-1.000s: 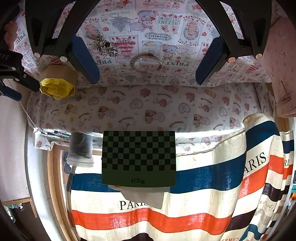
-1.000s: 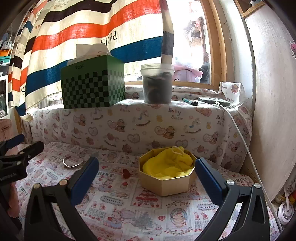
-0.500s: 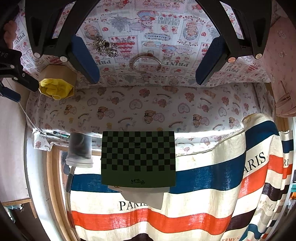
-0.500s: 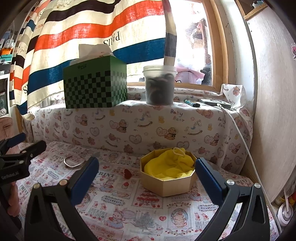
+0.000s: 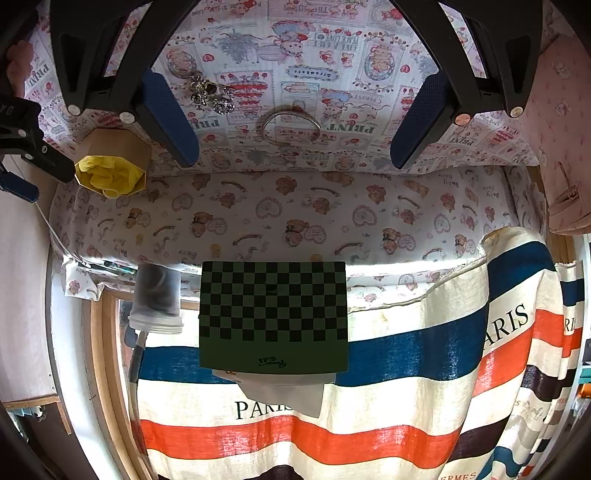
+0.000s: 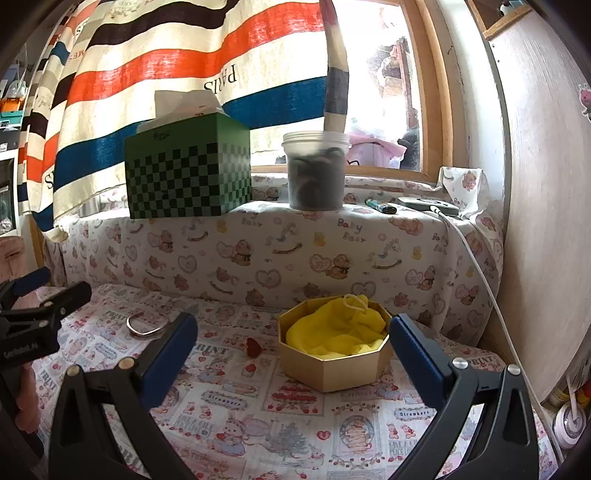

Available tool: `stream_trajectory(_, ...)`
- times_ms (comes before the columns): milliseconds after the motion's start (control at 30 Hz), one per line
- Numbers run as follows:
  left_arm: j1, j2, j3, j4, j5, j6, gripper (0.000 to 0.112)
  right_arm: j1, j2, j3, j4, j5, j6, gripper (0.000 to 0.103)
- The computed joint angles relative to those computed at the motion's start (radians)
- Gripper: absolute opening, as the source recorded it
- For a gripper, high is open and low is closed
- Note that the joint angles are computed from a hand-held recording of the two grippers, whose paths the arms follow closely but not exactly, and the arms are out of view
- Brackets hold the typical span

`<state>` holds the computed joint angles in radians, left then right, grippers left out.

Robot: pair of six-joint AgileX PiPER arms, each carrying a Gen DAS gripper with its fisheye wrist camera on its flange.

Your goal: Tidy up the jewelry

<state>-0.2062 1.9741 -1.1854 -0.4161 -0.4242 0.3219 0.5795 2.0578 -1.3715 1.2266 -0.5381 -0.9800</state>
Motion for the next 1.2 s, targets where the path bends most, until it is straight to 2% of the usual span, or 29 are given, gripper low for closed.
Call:
stream_trajectory(567,0.004,0.003,-0.004,0.005,0.004,0.000,0.103,0.005,-0.003,0.010,0.005,-0.029,0.009,0.103)
stream_trajectory(667,0.006,0.002,-0.001,0.014,0.002,-0.007,0.103,0.011,0.004,-0.007,0.061,-0.047,-0.043,0.103)
stream_trajectory(767,0.011,0.002,-0.003,0.050,0.011,-0.037,0.103,0.010,0.005,-0.007,0.057,-0.043,-0.036,0.103)
stream_trajectory(1000,0.005,0.001,0.004,0.019,-0.003,-0.015,0.103,0.008,0.003,-0.003,0.056,-0.040,-0.035,0.103)
stream_trajectory(1200,0.004,0.003,-0.001,0.007,0.000,-0.005,0.103,0.008,0.006,-0.019,0.105,-0.004,-0.118,0.103)
